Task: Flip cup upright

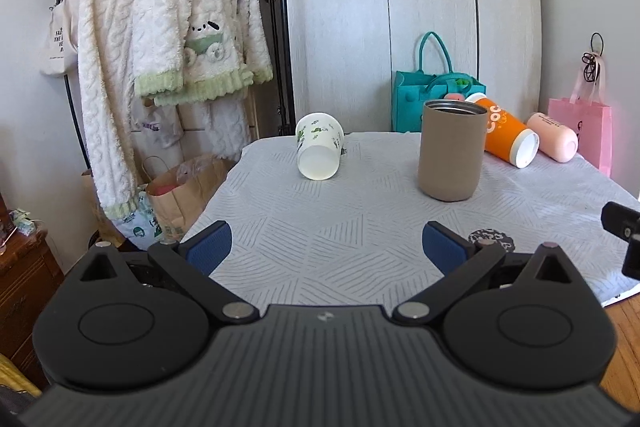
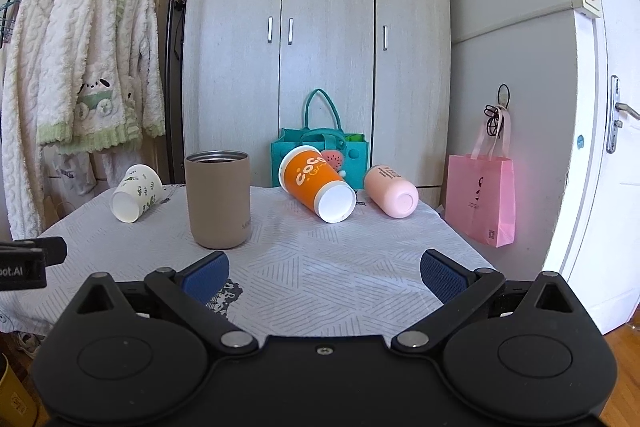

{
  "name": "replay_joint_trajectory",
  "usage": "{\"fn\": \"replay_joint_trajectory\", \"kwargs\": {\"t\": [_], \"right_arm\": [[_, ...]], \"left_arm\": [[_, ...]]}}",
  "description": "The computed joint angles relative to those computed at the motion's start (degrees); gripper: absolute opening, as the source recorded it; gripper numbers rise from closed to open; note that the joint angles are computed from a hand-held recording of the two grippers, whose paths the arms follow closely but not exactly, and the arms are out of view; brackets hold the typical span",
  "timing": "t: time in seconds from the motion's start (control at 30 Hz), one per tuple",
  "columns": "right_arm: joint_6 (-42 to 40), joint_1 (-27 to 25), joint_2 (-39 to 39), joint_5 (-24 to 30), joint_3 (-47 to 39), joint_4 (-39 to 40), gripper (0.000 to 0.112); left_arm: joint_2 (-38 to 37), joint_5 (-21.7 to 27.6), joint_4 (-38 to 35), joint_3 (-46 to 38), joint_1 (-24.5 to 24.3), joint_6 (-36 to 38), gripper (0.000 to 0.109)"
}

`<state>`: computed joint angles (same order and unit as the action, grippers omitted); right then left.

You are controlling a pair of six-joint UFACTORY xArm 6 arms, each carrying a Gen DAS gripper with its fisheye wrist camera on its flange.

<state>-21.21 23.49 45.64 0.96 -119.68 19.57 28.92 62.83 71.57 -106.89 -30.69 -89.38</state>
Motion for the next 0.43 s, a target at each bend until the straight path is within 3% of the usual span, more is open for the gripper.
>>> {"fn": "replay_joint_trajectory", "kwargs": {"t": [0.43], "right_arm": [[-0.76,-0.18,-0.94,-0.41,1.29,1.51,0.103]], "left_arm": [[-0.19,0.45,0.59,0.34,-0.44,0.43,0.103]]}}
